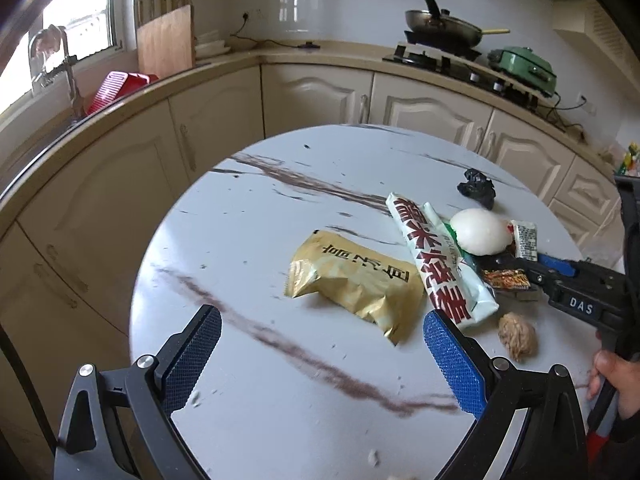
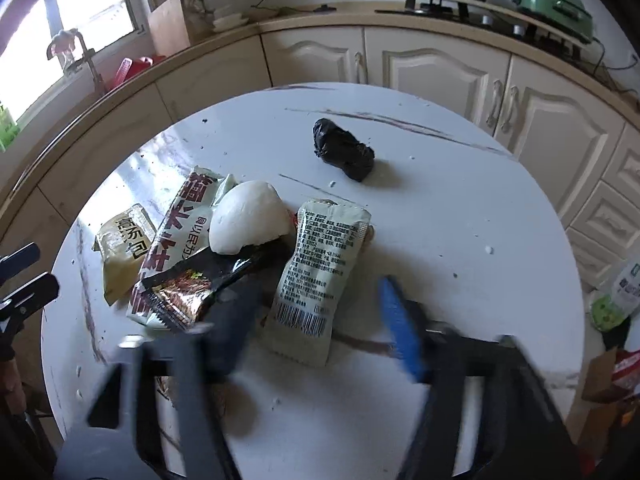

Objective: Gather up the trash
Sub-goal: 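Return both tools to the table and grasp the gold snack bag with the left tool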

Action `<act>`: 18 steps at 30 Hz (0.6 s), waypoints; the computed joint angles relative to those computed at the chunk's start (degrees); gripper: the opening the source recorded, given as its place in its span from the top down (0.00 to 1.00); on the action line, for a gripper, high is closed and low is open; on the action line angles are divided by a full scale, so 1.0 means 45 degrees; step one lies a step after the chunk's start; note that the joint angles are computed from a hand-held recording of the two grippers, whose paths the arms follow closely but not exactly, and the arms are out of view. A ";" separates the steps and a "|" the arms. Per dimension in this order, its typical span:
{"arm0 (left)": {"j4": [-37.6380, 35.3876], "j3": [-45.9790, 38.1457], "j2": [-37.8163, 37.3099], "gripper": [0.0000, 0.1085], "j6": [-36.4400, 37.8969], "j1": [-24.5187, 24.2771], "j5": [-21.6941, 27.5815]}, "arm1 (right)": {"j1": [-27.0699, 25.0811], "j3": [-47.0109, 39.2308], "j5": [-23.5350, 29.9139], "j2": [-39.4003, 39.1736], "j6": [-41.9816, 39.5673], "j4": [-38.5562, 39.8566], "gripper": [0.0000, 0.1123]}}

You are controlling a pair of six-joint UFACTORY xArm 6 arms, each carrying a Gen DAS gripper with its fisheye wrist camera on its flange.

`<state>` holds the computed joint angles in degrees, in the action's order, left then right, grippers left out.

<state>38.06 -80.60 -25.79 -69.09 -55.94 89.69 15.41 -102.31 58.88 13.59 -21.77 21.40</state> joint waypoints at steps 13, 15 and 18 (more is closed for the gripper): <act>-0.2068 -0.1103 0.2984 0.08 0.2714 0.4178 -0.2741 | -0.0623 -0.0105 0.0886 0.0066 -0.1475 0.1918 0.82; -0.2674 -0.1012 0.3063 0.17 0.2939 0.4696 -0.3391 | -0.0670 -0.0081 0.0914 0.0058 -0.1558 0.2051 0.82; -0.3134 -0.0548 0.2841 0.26 0.3291 0.5180 -0.4255 | -0.0728 -0.0045 0.1013 0.0053 -0.1646 0.2272 0.82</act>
<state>23.96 -83.06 -13.01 -54.29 -32.64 70.55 12.13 -102.52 63.44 13.83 -29.17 31.62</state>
